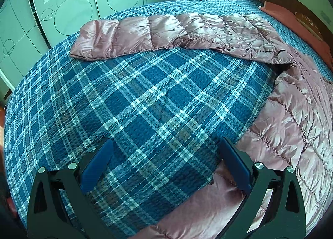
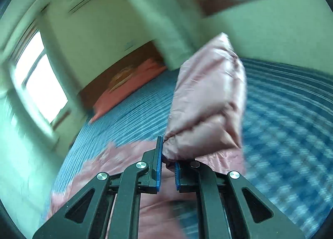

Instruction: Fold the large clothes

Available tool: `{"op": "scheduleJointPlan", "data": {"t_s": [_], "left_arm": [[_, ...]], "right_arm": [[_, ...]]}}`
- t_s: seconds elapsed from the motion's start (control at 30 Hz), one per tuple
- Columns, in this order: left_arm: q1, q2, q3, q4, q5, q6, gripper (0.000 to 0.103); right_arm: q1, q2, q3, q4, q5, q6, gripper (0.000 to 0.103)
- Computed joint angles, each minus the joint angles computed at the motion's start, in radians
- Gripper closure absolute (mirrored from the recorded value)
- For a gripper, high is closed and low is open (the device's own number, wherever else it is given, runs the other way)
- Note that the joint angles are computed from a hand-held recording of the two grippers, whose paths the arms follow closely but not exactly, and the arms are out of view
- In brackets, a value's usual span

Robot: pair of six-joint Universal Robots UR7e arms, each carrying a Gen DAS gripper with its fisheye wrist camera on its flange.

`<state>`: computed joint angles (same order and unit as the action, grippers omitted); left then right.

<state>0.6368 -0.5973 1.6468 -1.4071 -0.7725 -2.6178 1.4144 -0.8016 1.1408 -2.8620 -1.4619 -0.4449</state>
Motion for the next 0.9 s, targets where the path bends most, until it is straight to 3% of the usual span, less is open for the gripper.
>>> {"op": "scheduleJointPlan", "data": {"t_s": [0.2,0.4,0.57,0.67,0.73,0.8,0.87,0.9], "left_arm": [[-0.001,-0.003,0.007,-0.002,0.004,-0.004,0.002],[0.001,0.0,0.015,0.0,0.02,-0.021,0.002],[-0.006,0.003,0.019,-0.005,0.021,-0.029,0.002],[-0.004,0.001,0.02,-0.003,0.021,-0.028,0.002],[-0.005,0.002,0.02,-0.005,0.021,-0.029,0.002],[-0.004,0.001,0.022,-0.005,0.022,-0.029,0.002],[-0.005,0.002,0.021,-0.006,0.022,-0.028,0.002],[-0.006,0.004,0.019,-0.005,0.021,-0.03,0.002]], "right_arm": [[0.109,0.121,-0.043,0.079,-0.03,-0.098,0.093],[0.169,0.223,-0.072,0.169,-0.103,-0.168,0.093],[0.182,0.241,-0.016,0.201,-0.141,-0.226,0.093],[0.192,0.214,0.083,0.173,-0.152,-0.253,0.093],[0.201,0.231,0.066,0.214,-0.181,-0.279,0.093],[0.202,0.229,0.08,0.237,-0.206,-0.303,0.088],[0.203,0.209,0.112,0.263,-0.205,-0.318,0.073],[0.2,0.195,0.129,0.274,-0.191,-0.324,0.058]]}}
